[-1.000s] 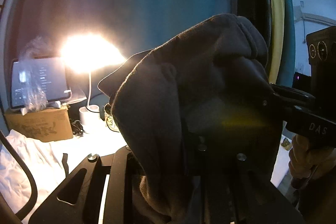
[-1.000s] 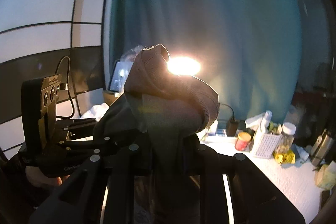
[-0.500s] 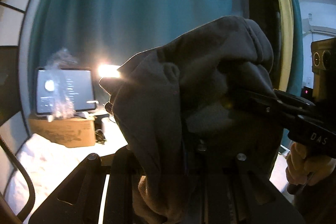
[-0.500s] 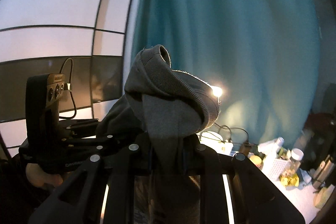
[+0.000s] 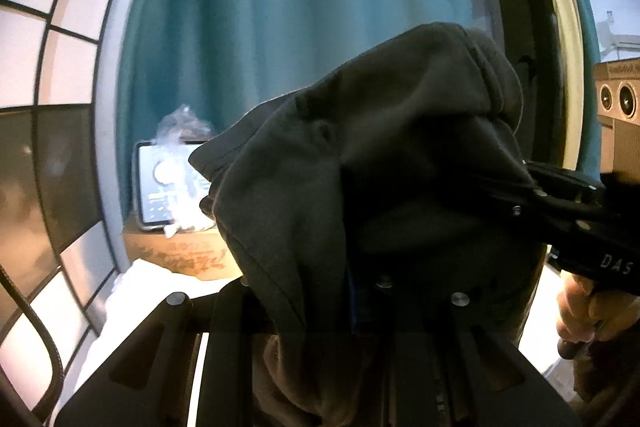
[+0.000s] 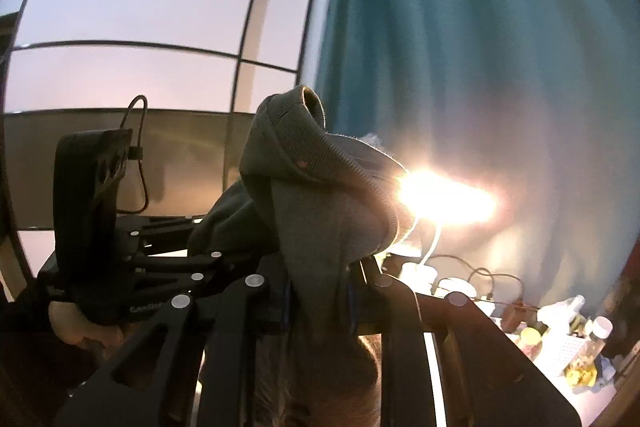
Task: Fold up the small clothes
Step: 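Lift the gripped shirt up off the tablecloth with both tools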
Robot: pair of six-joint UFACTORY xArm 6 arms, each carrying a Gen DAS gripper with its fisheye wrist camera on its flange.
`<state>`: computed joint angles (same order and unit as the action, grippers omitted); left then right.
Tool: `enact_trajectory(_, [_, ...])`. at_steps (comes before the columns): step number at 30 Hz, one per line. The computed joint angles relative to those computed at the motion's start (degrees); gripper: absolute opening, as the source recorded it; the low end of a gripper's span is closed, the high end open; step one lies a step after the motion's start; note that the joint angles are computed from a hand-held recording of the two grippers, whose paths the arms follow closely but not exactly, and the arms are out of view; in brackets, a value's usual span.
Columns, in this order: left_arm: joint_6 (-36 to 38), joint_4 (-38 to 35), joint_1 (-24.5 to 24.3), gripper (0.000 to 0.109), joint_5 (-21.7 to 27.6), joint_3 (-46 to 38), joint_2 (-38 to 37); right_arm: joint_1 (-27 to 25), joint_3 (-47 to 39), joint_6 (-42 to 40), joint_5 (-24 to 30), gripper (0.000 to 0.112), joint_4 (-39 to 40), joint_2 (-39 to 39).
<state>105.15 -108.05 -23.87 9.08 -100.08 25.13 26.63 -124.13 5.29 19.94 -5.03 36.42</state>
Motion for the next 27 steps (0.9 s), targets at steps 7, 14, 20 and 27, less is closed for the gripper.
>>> enact_trajectory(7, [-10.76,10.41,0.61,0.020,-0.03,1.74,1.41,0.88,-3.08,-2.17,2.83,0.021,4.65,3.11])
enact_trajectory(14, [-26.69,26.80,0.75,0.021,1.25,-1.86,7.36,-1.09,-7.70,-2.43,7.57,0.021,10.13,7.98])
enact_trajectory(20, [-42.13,42.33,1.31,0.021,4.21,-9.03,14.64,-2.86,-11.97,-4.97,9.52,0.021,16.13,12.90])
enact_trajectory(27, [-56.58,56.63,2.32,0.021,8.98,-19.43,23.10,-5.13,-23.12,-4.28,15.12,0.021,18.55,21.28])
